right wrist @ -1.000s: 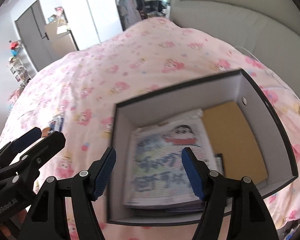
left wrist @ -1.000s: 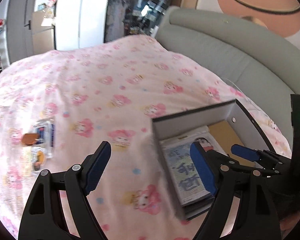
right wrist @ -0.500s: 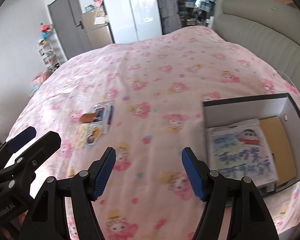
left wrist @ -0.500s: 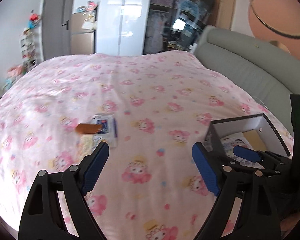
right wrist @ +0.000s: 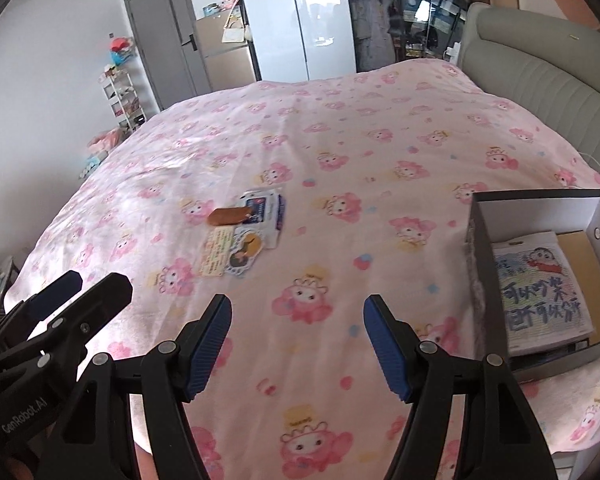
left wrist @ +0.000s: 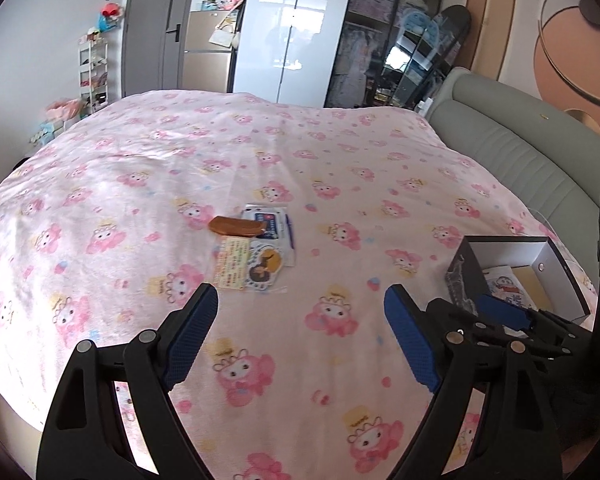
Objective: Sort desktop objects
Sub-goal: 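Withdraw the right gripper from the box toward the remaining items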
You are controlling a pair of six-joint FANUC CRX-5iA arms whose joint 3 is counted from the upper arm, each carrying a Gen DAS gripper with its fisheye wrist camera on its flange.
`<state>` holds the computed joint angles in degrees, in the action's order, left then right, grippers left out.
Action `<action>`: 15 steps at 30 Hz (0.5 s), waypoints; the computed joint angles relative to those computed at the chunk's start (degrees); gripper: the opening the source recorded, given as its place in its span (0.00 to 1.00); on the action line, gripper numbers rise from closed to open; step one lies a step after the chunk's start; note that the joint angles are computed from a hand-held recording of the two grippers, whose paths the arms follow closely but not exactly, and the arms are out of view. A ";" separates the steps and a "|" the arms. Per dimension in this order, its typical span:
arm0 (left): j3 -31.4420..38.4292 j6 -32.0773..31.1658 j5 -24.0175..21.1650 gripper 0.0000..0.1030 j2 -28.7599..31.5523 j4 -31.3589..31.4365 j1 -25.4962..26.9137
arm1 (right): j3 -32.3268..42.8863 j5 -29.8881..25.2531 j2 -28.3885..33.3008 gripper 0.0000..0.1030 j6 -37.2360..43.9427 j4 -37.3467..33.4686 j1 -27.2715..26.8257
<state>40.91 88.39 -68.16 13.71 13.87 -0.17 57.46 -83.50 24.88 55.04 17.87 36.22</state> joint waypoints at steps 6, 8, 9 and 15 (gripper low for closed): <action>-3.07 -1.14 1.02 0.84 -1.39 1.08 1.35 | -1.12 1.07 0.03 0.64 -0.70 0.65 1.24; -3.90 -1.34 1.27 0.84 -1.60 1.60 1.79 | -1.46 1.29 0.07 0.64 -0.79 0.86 1.55; -4.30 -1.41 1.39 0.84 -1.70 1.84 1.96 | -1.48 1.27 0.13 0.64 -0.76 0.71 1.58; -5.32 -1.90 1.93 0.84 -1.38 2.97 2.60 | -1.05 0.84 0.82 0.64 -0.79 -0.85 1.30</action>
<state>35.60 86.48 -66.23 12.33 16.83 2.43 56.41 -82.67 25.69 54.26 17.02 37.52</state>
